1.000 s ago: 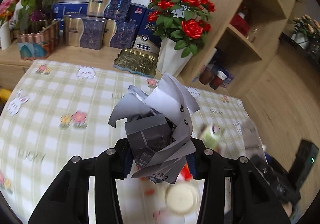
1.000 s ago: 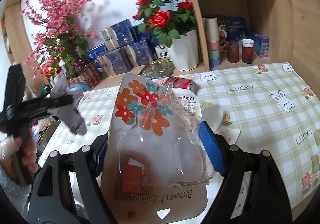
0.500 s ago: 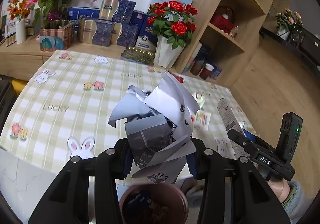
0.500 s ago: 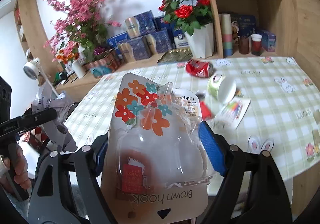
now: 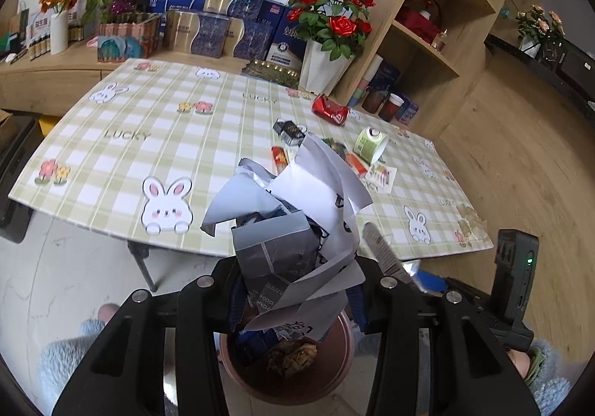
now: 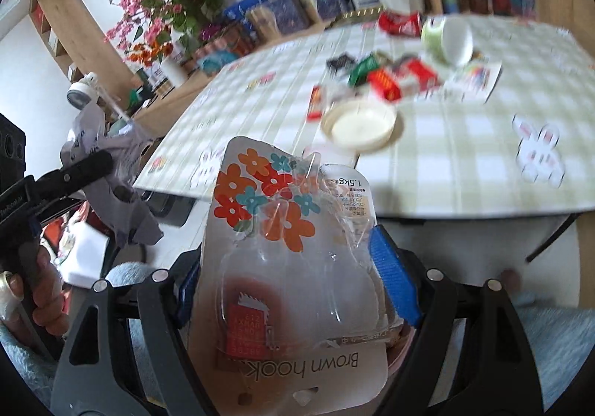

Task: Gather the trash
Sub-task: 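Lower the package into the bin with the right gripper while the left gripper carries the foil paper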

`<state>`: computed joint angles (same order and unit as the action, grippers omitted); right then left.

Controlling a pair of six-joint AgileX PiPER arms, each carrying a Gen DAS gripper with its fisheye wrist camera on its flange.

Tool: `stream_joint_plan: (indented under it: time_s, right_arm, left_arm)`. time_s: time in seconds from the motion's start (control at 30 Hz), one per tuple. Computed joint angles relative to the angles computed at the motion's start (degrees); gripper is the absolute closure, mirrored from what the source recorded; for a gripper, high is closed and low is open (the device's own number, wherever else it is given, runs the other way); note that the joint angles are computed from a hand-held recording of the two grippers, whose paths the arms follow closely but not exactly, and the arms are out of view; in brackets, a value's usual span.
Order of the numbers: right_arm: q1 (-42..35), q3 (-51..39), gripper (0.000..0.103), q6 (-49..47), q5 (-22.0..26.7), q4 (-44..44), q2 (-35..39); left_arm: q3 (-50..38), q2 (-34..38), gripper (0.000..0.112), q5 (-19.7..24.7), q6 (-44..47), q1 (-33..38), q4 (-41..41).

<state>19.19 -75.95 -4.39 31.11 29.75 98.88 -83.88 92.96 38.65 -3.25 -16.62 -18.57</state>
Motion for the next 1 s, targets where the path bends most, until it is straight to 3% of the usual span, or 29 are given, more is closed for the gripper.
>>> stream_joint_plan:
  time_s: [0.13, 0.4, 0.83, 0.9, 1.0]
  right_arm:
    - [0.28, 3.11, 0.024, -3.97, 0.67, 7.29, 0.86]
    - [-0.62, 3.15, 0.024, -4.46, 2.82, 13.41, 5.42]
    - [-1.58, -0.08, 0.021, 0.41, 7.95, 11.57, 10.66]
    - [-1.78, -0.02, 0.013, 0.38, 7.94, 11.69, 10.71]
    - [-1.92, 0.80, 0.011, -0.46, 6.91, 11.76, 9.77]
  left_arm:
    - [2.67, -1.26, 0.069, -0.93, -0.35, -0.39, 0.57]
    - [4.88, -2.20, 0.069, -1.74, 0.55, -0.07, -0.41]
    - [5.96, -1.55, 0.069, -2.05, 0.52, 0.25, -1.69]
    - [5.65, -1.26, 0.069, -1.84, 0.33, 0.18, -1.51]
    - [5.49, -0.91, 0.069, -1.72, 0.22, 0.02, -1.34]
